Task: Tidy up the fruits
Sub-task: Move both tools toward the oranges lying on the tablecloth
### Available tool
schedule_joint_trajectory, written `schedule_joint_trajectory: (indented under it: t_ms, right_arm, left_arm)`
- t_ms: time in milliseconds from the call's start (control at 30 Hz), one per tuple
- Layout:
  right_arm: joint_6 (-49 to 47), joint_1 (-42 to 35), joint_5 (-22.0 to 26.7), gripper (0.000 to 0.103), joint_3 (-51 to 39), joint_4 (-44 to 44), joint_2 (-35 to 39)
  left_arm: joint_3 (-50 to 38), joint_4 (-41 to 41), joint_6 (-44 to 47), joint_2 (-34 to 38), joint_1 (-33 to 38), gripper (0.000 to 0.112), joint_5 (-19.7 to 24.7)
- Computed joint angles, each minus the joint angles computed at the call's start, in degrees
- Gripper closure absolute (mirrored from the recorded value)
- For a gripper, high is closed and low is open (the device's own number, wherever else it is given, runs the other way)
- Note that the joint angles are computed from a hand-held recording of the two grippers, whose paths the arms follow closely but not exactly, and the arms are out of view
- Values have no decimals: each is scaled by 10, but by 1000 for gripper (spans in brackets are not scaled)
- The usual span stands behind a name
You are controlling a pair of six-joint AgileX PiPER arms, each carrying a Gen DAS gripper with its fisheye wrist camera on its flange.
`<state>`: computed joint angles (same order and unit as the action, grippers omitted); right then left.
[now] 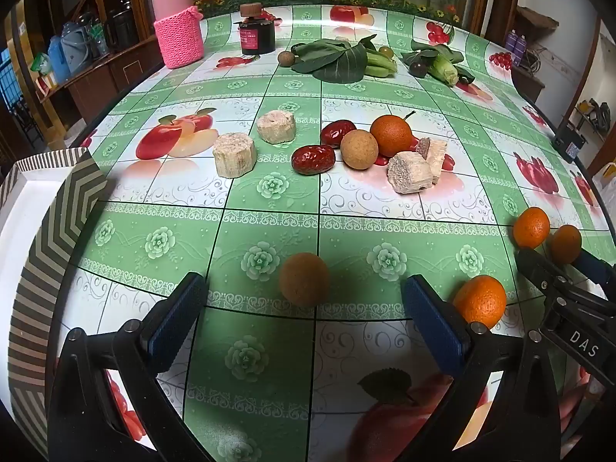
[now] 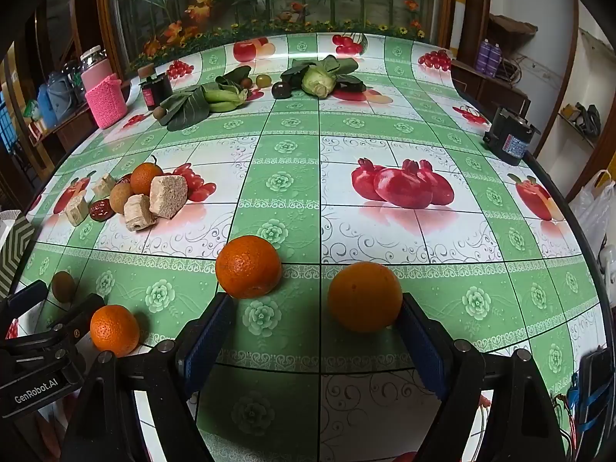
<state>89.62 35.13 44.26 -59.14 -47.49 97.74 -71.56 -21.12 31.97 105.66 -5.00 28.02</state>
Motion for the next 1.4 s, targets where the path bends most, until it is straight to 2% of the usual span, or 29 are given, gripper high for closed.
schedule_joint_trajectory:
  t_ms: [200, 233, 267, 333, 400, 433, 500, 567, 667, 767, 1067, 1267, 1400]
  right_arm:
    - [6, 2, -4, 19, 2, -5, -2]
    - [11, 4, -11, 23, 9, -9, -7]
    - [18, 5, -24, 31, 18, -17, -16]
    - [37, 0, -76, 41, 47, -34, -43]
    - [55, -8, -118, 41, 73, -43, -71]
    - [67, -1, -117, 41, 76, -53, -78]
    - [93, 29, -84, 41, 71, -85, -87]
    - [103, 54, -55, 41, 55, -106, -87]
    - [155, 95, -29, 41, 67, -161, -115]
    - [185, 130, -2, 42, 71, -189, -132]
    - [160, 172, 26, 42, 59, -166, -128]
    - [190, 200, 41, 43, 72, -199, -141]
    - [163, 215, 67, 44, 55, -190, -127]
  left_arm:
    - [0, -3, 12, -1, 2, 9, 4]
    - [3, -10, 27, -4, 5, 11, 8]
    - [11, -27, 51, -9, 10, 12, 7]
    - [34, -55, 88, -25, 19, 14, -9]
    - [59, -90, 128, -47, 31, 14, -23]
    - [72, -125, 164, -60, 39, 14, -30]
    - [86, -176, 212, -84, 51, 14, -40]
    - [117, -264, 300, -116, 66, 14, -58]
    - [129, -324, 359, -143, 90, 14, -40]
    - [137, -375, 412, -158, 118, 14, -1]
    - [154, -366, 416, -188, 154, 14, 36]
    - [165, -377, 432, -198, 174, 14, 46]
    - [170, -378, 441, -202, 184, 14, 49]
